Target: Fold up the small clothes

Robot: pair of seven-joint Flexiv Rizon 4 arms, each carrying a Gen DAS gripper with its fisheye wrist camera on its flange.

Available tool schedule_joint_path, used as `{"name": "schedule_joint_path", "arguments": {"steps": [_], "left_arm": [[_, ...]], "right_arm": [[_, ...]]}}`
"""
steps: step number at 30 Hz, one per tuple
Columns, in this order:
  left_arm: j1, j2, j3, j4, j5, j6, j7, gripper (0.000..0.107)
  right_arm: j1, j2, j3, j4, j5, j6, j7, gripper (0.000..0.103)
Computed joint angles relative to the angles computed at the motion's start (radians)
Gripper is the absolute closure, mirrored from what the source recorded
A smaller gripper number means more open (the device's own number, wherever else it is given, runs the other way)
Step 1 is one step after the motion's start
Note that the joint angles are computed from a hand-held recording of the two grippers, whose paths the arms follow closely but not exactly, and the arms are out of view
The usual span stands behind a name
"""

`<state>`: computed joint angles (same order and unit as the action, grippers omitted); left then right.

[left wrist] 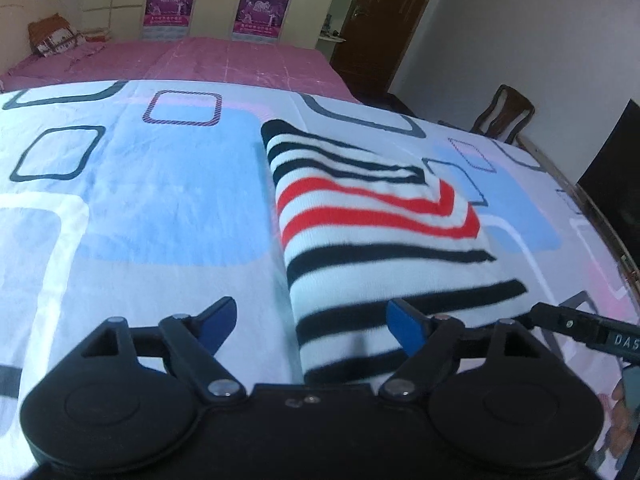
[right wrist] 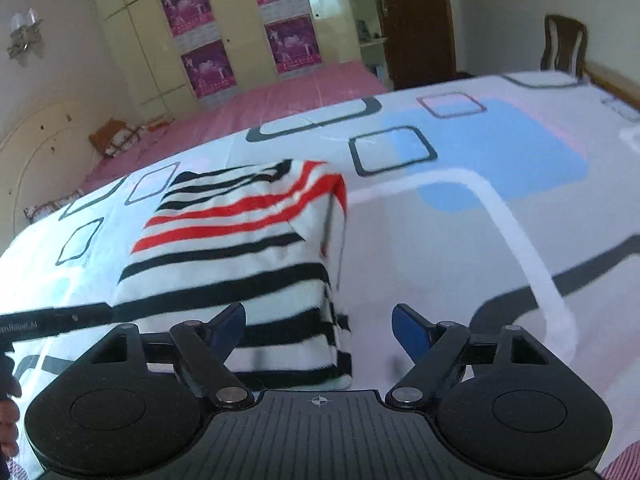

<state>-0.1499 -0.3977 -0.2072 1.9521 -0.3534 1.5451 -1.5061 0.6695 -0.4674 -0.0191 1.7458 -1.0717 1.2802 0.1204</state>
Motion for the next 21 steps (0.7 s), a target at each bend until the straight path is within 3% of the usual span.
{"name": "schedule_joint_path", "arguments": {"steps": [5, 11, 14, 18, 21], "left_arm": [[0.029, -0.032, -0.035, -0.054, -0.044, -0.044, 0.009, 0.023], [-0.008, -0.112, 0.009, -0.171, -0.051, -0.113, -0.034, 0.022], [-0.008, -0.159, 0.013, -0.229, -0.057, -0.157, -0.051, 0.022], [0.05, -0.2, -0.072, -0.242, -0.118, -0.143, -0.019, 0.021], [0.091, -0.22, -0.139, -0.235, -0.165, -0.116, 0.022, 0.024]], "right_arm": [[-0.01, -0.038, 0.015, -0.062, 0.087, -0.002, -0.046, 0.023], [-0.084, -0.163, 0.079, -0.214, 0.307, 0.053, -0.287, 0.023], [-0.17, -0.258, 0.188, -0.311, 0.459, 0.072, -0.42, 0.023], [-0.28, -0.374, 0.365, -0.403, 0.596, 0.117, -0.602, 0.024], [-0.289, -0.409, 0.38, -0.41, 0.64, 0.201, -0.659, 0.024]]}}
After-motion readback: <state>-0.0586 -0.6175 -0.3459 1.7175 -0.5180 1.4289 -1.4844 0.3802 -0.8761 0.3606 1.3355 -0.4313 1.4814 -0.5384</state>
